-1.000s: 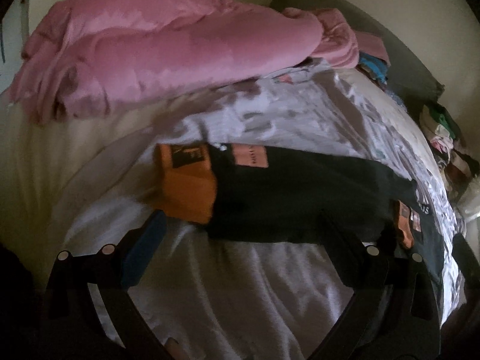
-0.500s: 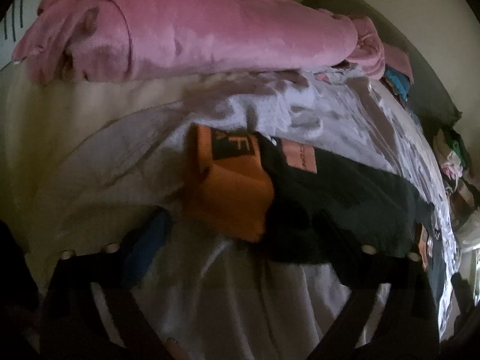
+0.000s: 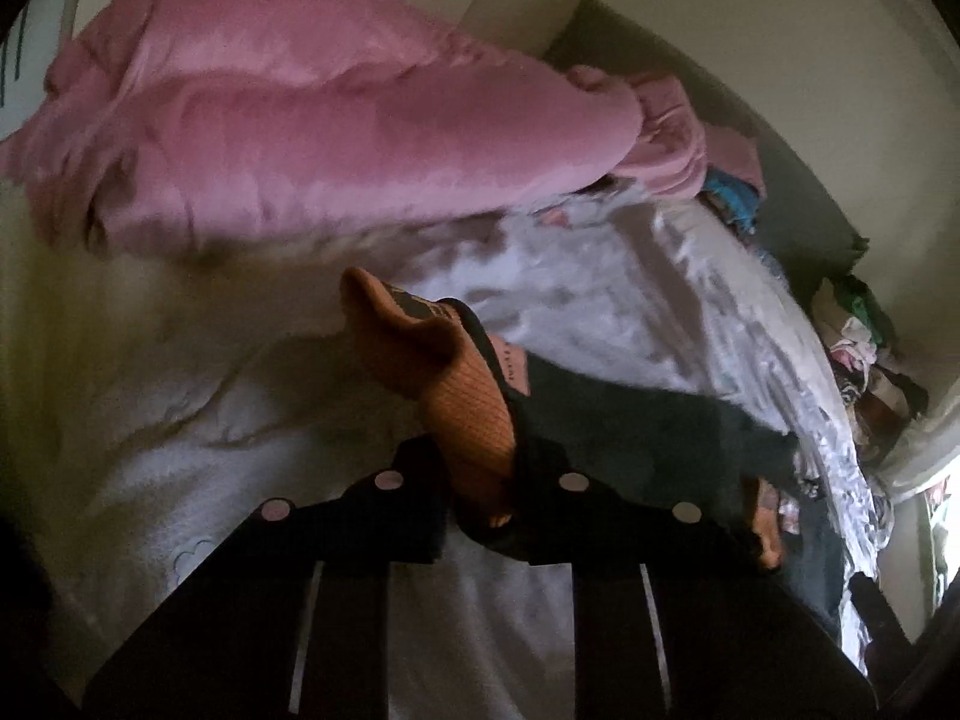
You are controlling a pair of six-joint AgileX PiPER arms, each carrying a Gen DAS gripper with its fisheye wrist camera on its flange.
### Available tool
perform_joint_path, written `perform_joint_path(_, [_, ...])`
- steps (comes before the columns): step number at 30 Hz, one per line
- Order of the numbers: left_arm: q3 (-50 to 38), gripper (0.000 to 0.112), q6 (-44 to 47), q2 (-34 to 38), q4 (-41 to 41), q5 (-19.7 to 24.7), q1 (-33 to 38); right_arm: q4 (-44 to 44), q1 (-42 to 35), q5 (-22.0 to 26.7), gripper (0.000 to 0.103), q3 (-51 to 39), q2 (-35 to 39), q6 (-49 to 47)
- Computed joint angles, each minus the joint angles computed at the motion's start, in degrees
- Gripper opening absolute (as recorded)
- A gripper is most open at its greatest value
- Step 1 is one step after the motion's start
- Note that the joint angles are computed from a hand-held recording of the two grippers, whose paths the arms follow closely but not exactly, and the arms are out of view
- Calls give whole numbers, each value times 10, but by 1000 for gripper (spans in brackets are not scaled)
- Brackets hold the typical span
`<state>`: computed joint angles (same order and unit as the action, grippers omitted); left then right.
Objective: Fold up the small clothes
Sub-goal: 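Lift the second sleeve with the left gripper and carry it across the shirt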
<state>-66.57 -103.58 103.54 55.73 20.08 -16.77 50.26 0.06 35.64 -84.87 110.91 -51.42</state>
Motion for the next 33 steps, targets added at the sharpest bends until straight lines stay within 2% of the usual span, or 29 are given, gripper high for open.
perform_joint_path(2, [-16, 9, 22, -2, -17, 10, -9, -8, -12, -2, 98, -1, -2, 14])
perform_joint_path(10, [-154, 8, 154, 25, -92, 102, -68, 27, -85, 22, 98, -1, -5, 4])
perform_joint_path(17, [-270, 8, 228, 60, -126, 167, -109, 78, -151, 63, 98, -7, -1, -29])
perform_joint_path(27, [-475, 8, 341, 144, -173, 253, -158, 140, -227, 127, 98, -19, 10, -64])
perform_joint_path(33, [-630, 7, 420, 218, -212, 306, -183, 150, -250, 138, 98, -24, 16, -63])
